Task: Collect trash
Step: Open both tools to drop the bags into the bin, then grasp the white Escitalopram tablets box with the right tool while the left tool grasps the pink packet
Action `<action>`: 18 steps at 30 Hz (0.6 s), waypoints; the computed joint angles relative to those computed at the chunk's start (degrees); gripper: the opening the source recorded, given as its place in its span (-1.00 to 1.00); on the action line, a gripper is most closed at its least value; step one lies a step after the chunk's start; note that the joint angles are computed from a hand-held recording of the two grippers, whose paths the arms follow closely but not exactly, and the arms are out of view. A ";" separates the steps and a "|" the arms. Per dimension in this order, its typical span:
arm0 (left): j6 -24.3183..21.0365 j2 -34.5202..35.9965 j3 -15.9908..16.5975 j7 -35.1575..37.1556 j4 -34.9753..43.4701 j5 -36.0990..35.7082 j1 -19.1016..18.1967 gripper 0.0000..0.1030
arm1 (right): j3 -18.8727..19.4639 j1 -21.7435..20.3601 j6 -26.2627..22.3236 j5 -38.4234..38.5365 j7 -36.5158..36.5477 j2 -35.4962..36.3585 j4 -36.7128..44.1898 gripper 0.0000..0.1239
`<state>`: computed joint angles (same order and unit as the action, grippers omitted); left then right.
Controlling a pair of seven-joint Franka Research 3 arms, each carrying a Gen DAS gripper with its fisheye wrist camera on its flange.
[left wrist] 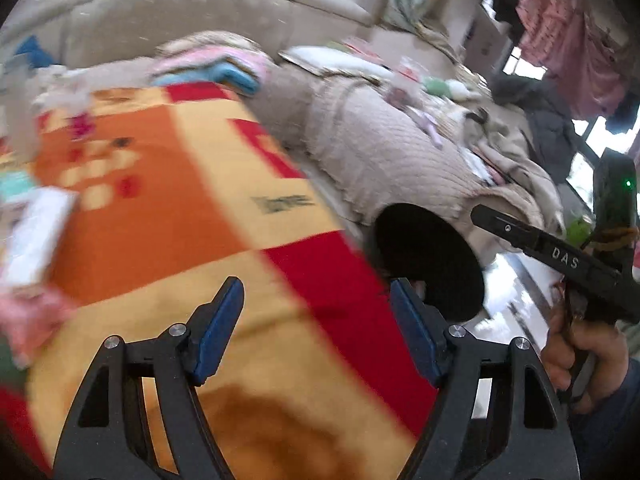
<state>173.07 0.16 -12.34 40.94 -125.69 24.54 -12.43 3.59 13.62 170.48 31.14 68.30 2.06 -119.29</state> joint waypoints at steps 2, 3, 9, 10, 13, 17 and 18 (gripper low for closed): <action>0.26 -4.54 0.55 -7.64 -4.90 6.85 2.01 0.45 | 1.05 1.27 -0.49 -0.96 0.86 0.61 0.52 -0.26; 0.60 -7.44 0.04 -11.89 -7.94 10.46 4.02 0.45 | 1.66 1.98 -0.69 -1.08 0.76 1.01 0.88 -0.26; 0.03 -25.13 -7.75 -31.23 -23.79 25.88 21.06 0.45 | 7.47 5.17 -5.36 10.55 -9.62 6.55 8.40 0.20; -0.31 -26.96 -8.08 -32.30 -25.62 26.65 23.05 0.45 | 8.10 5.71 -5.81 11.97 -10.35 7.61 9.81 0.24; -0.93 -29.38 -8.83 -34.19 -28.39 28.43 27.87 0.45 | 9.43 8.22 -9.79 11.76 -9.40 13.31 17.66 0.24; 3.02 -29.82 -12.55 -40.47 -30.68 32.43 36.01 0.45 | 8.61 12.62 -13.87 3.84 -1.04 21.05 27.79 0.24; 3.93 -29.34 -12.17 -40.46 -31.31 31.88 36.28 0.45 | 8.09 13.81 -15.83 1.71 1.92 23.69 31.42 0.24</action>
